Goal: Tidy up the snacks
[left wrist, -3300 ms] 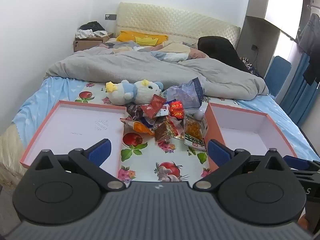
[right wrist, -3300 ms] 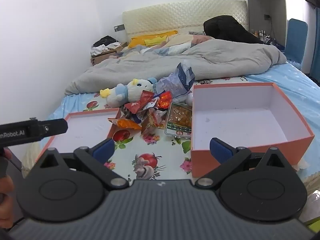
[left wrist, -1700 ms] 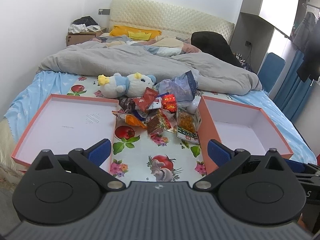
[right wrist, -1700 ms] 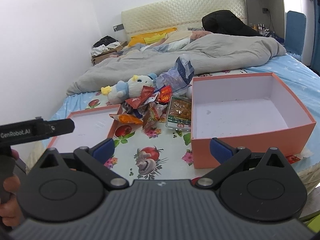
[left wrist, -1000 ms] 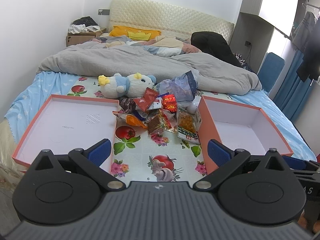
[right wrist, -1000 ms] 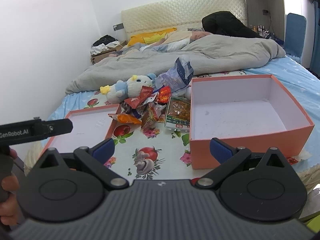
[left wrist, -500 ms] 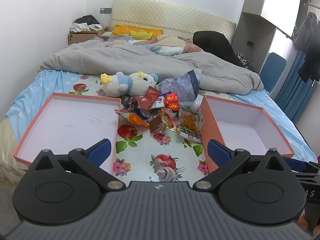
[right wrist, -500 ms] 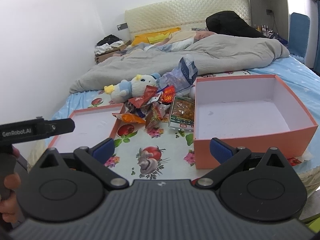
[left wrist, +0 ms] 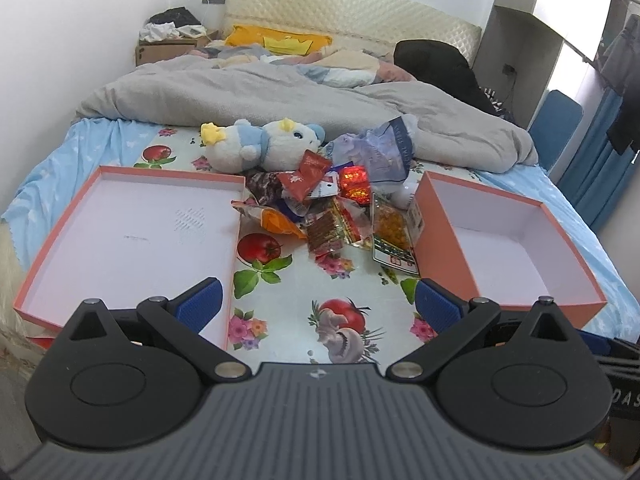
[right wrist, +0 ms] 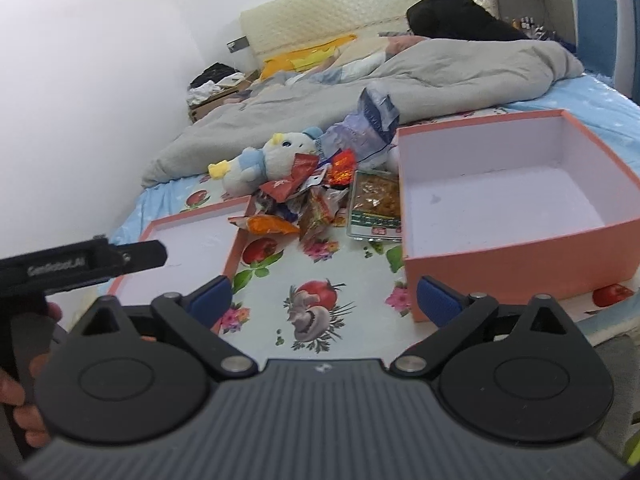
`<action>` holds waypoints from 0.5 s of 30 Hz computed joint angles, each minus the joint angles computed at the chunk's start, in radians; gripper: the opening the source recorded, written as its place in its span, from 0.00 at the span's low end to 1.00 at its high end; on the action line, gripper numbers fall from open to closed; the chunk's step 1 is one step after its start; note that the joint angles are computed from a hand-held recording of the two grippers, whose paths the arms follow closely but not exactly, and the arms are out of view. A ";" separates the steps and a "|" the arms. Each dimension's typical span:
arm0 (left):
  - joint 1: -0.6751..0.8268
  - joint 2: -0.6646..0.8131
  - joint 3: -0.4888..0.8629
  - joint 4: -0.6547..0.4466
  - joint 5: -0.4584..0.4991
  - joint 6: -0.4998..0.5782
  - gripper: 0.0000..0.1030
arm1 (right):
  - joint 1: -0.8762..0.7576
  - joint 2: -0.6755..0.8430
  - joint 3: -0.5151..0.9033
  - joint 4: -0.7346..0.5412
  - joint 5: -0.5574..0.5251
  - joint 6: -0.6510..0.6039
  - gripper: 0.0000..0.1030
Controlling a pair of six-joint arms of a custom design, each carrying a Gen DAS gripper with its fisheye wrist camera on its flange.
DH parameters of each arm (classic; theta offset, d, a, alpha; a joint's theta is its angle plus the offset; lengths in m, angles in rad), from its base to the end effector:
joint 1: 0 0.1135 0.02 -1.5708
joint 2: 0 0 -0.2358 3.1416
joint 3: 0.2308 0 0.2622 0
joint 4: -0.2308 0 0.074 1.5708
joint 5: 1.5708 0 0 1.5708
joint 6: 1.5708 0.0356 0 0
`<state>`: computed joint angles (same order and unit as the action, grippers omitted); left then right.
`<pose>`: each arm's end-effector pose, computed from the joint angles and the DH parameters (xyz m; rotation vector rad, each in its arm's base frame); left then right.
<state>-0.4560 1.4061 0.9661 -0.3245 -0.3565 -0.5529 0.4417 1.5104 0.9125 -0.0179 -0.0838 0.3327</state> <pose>0.2886 -0.1277 0.2173 -0.2844 2.2612 -0.1100 0.3060 0.1480 0.1915 -0.1700 2.2273 0.5230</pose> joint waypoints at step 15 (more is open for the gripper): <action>0.129 0.204 0.132 0.064 0.086 0.069 1.00 | 0.025 0.187 0.125 0.065 -0.032 -0.026 0.79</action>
